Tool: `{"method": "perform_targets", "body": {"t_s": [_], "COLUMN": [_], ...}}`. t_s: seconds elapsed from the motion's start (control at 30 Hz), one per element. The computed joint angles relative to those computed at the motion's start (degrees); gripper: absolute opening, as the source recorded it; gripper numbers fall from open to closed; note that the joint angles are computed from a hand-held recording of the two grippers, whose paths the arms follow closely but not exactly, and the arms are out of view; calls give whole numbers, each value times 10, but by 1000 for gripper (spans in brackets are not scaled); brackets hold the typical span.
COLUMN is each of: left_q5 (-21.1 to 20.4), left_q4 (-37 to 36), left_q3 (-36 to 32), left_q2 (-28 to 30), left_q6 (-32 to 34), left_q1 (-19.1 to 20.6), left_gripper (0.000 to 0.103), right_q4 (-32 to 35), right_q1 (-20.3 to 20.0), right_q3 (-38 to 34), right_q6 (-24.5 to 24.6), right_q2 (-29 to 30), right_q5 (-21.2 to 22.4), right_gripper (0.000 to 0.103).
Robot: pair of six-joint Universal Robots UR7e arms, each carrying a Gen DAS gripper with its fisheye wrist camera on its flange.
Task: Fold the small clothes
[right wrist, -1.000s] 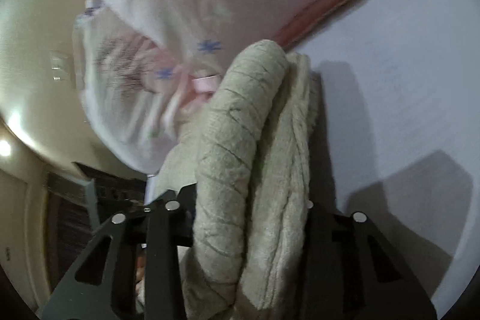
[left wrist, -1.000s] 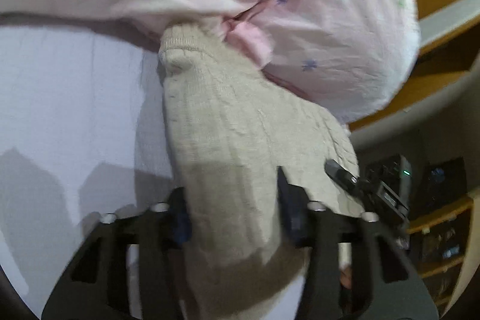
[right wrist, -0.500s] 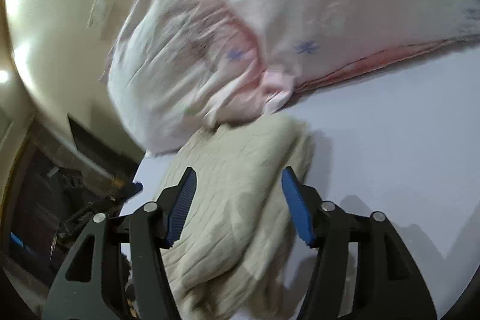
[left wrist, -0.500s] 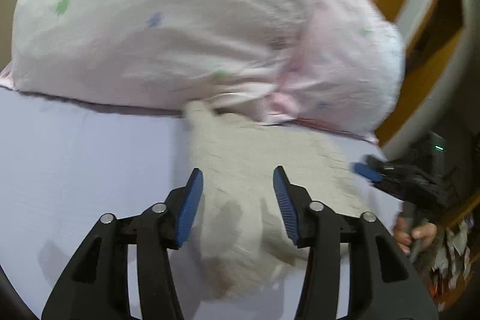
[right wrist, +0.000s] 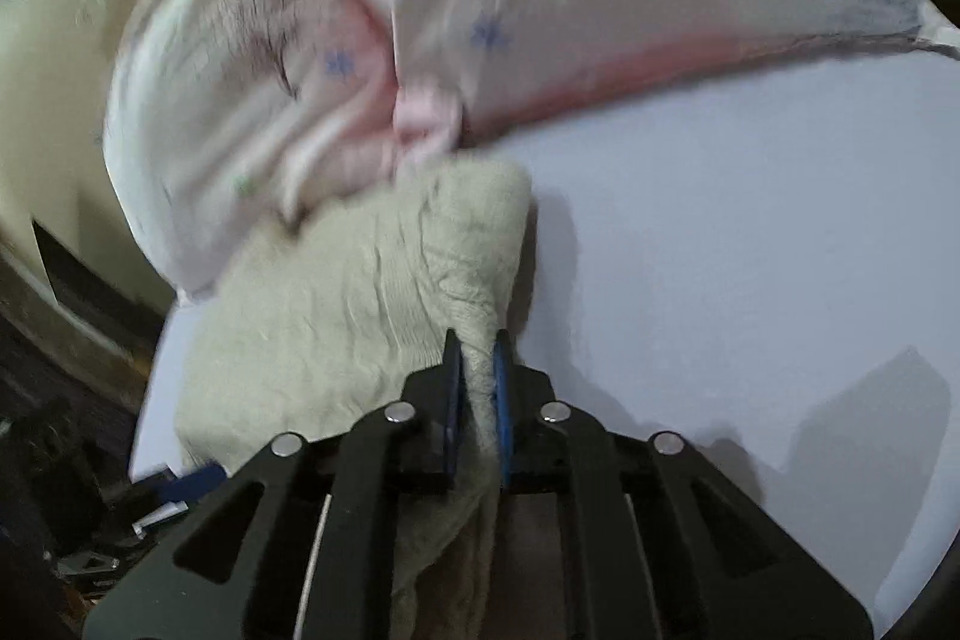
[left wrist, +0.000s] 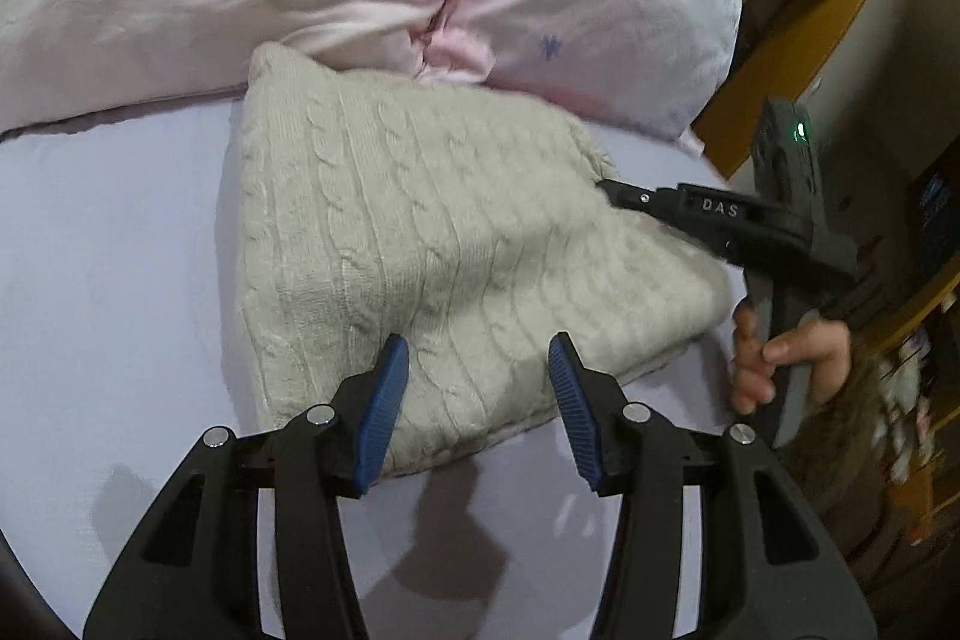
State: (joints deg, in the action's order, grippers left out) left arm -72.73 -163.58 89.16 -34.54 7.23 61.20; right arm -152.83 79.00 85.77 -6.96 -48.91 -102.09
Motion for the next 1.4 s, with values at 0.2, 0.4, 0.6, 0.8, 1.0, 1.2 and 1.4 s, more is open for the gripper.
{"method": "perform_targets", "body": {"t_s": [0.2, 0.4, 0.6, 0.8, 1.0, 1.2, 1.4], "left_q5": [-9, 63, 168, 206, 217, 262, 279], "left_q4": [-55, -142, -179, -146, -109, -114, -108], "left_q3": [50, 115, 161, 142, 122, 116, 111], "left_q2": [-28, -53, -59, -40, -23, -3, 3], "left_q6": [16, -2, -33, -47, -54, -40, -34], "left_q1": [-4, -23, -44, -41, -38, -48, -51], "left_gripper": [51, 81, 102, 102, 102, 102, 102], "right_q4": [-115, 48, -23, -157, -112, -91, -78], "right_q1": [25, 49, 67, 110, 113, 123, 125], "right_q3": [67, -29, 41, 167, 189, 170, 168], "right_q6": [-31, -34, -44, -70, -57, -58, -52], "right_q2": [-56, 25, -35, -82, -65, -33, -30], "right_q5": [30, -64, -63, -173, -216, -263, -273], "right_gripper": [40, 54, 93, 101, 101, 101, 101]}}
